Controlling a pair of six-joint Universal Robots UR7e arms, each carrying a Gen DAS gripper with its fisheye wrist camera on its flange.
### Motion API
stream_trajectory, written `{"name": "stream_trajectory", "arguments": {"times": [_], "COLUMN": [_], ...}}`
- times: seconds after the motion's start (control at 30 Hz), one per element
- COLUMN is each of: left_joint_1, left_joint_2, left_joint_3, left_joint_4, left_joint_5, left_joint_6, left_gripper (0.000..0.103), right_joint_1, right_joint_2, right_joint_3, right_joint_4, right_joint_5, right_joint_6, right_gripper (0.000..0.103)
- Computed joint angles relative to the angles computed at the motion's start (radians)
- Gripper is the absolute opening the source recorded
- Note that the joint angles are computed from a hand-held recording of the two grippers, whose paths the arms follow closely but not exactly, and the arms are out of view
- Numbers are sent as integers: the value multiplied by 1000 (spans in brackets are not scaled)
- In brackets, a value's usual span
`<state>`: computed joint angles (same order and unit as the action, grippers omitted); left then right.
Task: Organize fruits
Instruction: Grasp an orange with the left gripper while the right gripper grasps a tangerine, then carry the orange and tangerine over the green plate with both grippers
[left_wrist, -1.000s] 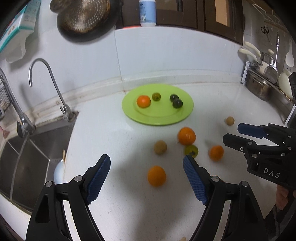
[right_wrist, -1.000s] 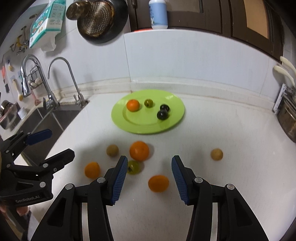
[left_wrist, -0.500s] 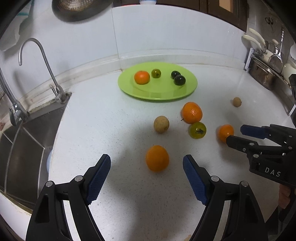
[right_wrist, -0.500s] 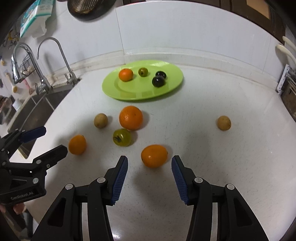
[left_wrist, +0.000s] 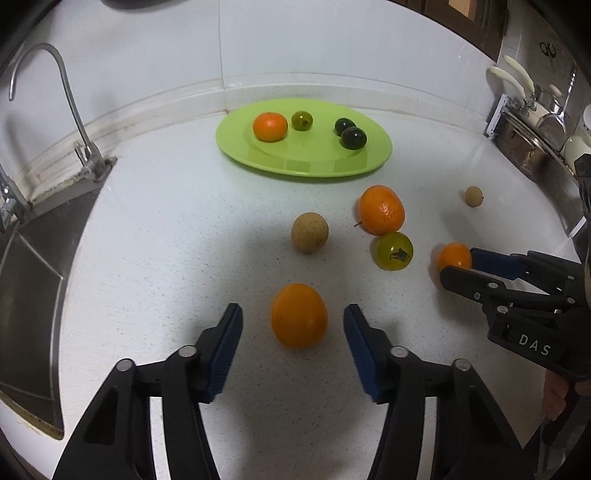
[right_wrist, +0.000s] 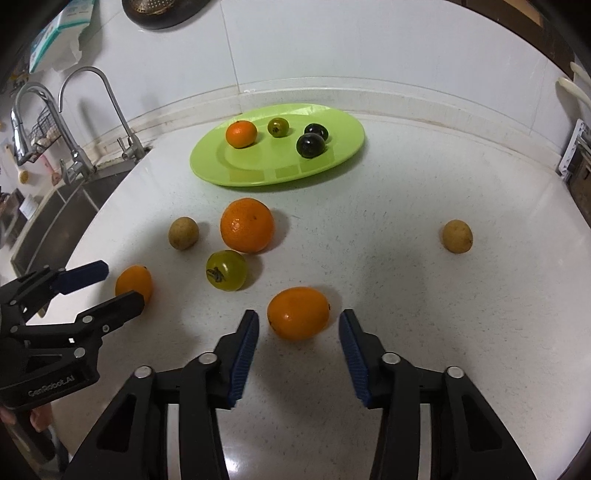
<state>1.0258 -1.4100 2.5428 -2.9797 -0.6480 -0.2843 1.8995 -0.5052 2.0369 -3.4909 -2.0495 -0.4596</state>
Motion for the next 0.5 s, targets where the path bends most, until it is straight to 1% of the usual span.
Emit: {"name": "stream_trajectory", "arguments": {"times": [0.03,0.13,0.17,0.2,0.5], "left_joint_1": [3,7,6,7,-5], "left_joint_2": [2,2,4,5,5], "left_joint_3": [-3,-5,-5,-6,-5], "left_joint_4": [1,-2,-7,-9,-13], "left_joint_5": [-5,-11,-12,-15,-4], "left_joint_6": [-1,3,8,13,17], "left_gripper": [47,39,34,32,32], "right_joint_1": [-2,-4,-4,-4,-3], "right_joint_2": [1,3,4,4,4], "right_joint_3": [-2,-5,-5,-5,-1], "right_joint_4": [3,8,6,5,-16], "right_joint_5": [1,4,5,6,9], "right_joint_6": [1,2,-2,-2,-14], "right_gripper": [43,37,37,37,37]}}
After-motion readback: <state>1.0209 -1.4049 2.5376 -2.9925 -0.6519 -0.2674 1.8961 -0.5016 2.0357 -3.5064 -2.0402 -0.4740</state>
